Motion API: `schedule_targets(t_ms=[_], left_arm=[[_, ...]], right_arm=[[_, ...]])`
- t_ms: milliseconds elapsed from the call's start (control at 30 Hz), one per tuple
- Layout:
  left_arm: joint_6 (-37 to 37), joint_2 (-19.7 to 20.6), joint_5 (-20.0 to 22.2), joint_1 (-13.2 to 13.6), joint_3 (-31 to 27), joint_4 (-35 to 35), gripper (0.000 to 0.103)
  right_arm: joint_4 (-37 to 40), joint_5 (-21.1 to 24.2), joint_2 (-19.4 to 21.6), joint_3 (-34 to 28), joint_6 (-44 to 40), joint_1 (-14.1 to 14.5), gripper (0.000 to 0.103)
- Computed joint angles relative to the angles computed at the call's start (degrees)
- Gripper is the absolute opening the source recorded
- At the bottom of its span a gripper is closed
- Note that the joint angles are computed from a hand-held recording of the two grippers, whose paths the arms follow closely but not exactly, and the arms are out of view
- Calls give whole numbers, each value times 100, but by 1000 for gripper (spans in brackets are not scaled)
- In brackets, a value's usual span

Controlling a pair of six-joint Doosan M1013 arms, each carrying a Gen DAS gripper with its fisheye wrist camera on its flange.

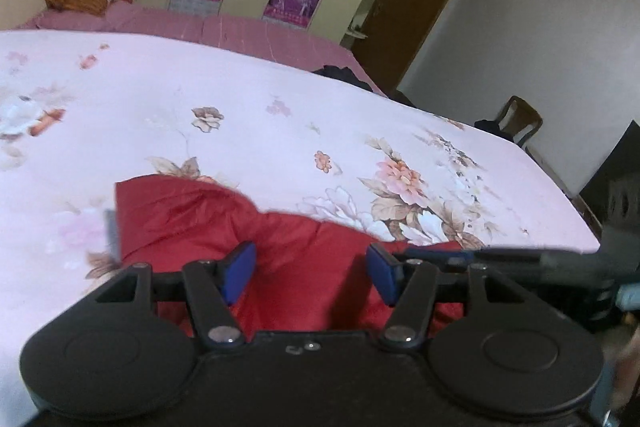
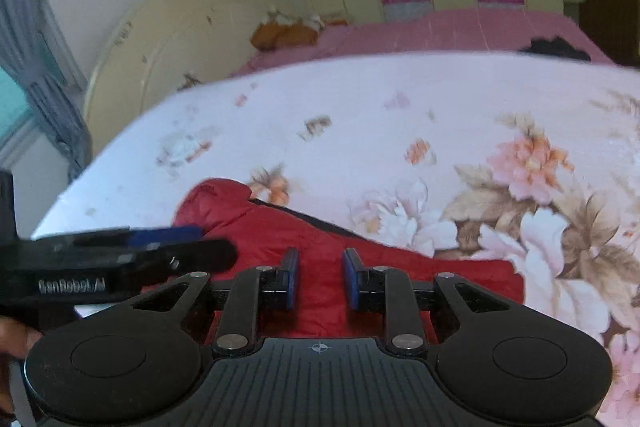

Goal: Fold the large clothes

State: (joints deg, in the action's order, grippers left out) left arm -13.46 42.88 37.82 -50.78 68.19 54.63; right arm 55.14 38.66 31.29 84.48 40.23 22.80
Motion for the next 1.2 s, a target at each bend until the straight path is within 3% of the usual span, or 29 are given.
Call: schedule_targets(t_ms=[133, 233, 367, 433, 567, 733, 833, 867, 933, 967, 1200], left_arm=[[255, 39, -341, 120, 31, -540, 59], [175, 95, -404, 136, 26, -498, 61], [420, 151, -227, 109, -99, -559, 61], [390, 80, -2, 15, -104, -395, 61], [-633, -238, 114, -307, 346, 553, 61], [-1100, -170, 501, -582, 355, 691, 61], [-780, -23, 694, -570, 145, 366, 61], [-734, 1, 719, -553, 99, 263, 61], [-368, 62, 884, -548, -42, 28, 61], [-203, 89, 963, -556, -101, -41, 61], [276, 132, 1430, -664, -323, -201, 61]], right_arm=[[225, -59, 110, 85, 176, -99, 25], [552, -46, 170, 149, 71, -152, 24], [586, 62, 163, 136, 243, -195, 24], [316, -110, 16, 191, 422, -184, 25], [1017, -40, -473, 641, -623, -372, 25], [1074, 455, -684, 922, -1647, -381, 25], [926, 229, -671, 1040, -1991, -285, 25], [952, 174, -637, 1048, -1916, -299, 25], [720, -567, -677, 1168, -1688, -248, 25], [696, -720, -659, 1189, -1539, -278, 25], [95, -545, -655, 1122, -601, -523, 25]])
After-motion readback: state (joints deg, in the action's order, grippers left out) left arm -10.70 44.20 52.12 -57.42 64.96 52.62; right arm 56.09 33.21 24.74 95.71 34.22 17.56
